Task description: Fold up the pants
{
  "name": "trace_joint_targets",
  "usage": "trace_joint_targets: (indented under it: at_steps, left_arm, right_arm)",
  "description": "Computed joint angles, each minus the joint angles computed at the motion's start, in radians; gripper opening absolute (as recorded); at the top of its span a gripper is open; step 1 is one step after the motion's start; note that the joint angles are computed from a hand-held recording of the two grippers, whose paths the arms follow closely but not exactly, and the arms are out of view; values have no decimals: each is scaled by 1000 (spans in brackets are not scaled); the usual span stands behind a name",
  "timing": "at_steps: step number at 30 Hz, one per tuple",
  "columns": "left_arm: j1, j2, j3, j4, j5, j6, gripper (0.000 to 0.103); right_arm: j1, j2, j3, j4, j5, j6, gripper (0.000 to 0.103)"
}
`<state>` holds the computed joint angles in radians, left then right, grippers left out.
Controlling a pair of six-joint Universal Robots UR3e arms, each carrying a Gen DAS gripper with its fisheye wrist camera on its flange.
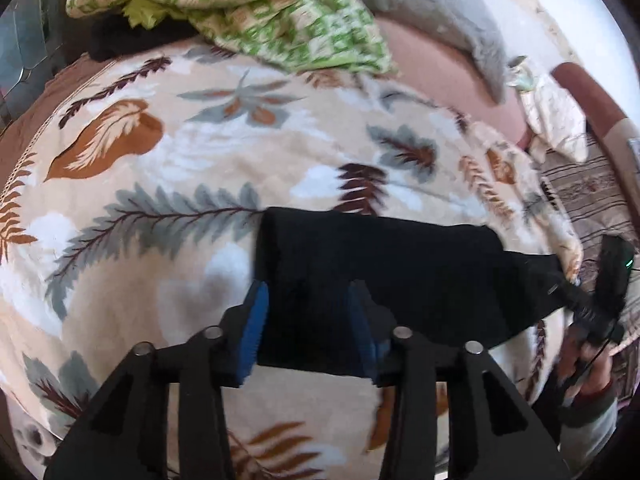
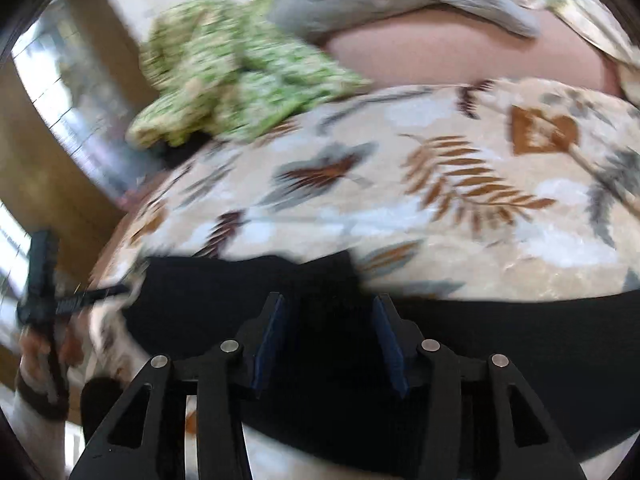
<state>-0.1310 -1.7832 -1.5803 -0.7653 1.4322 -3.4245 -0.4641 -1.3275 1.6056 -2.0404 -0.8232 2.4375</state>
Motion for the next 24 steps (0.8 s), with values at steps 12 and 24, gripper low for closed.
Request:
trace_joint_targets:
  at_steps: [12,24]
  left_arm:
    - [-174,-123,105,-26,147,-90,53]
    - [-336,-303,417,-64,305,-159,64]
  right_arm:
    - [15,-128,233,-143,-111,-53,48]
    - [-193,-156,213,-133,-103,-14,61]
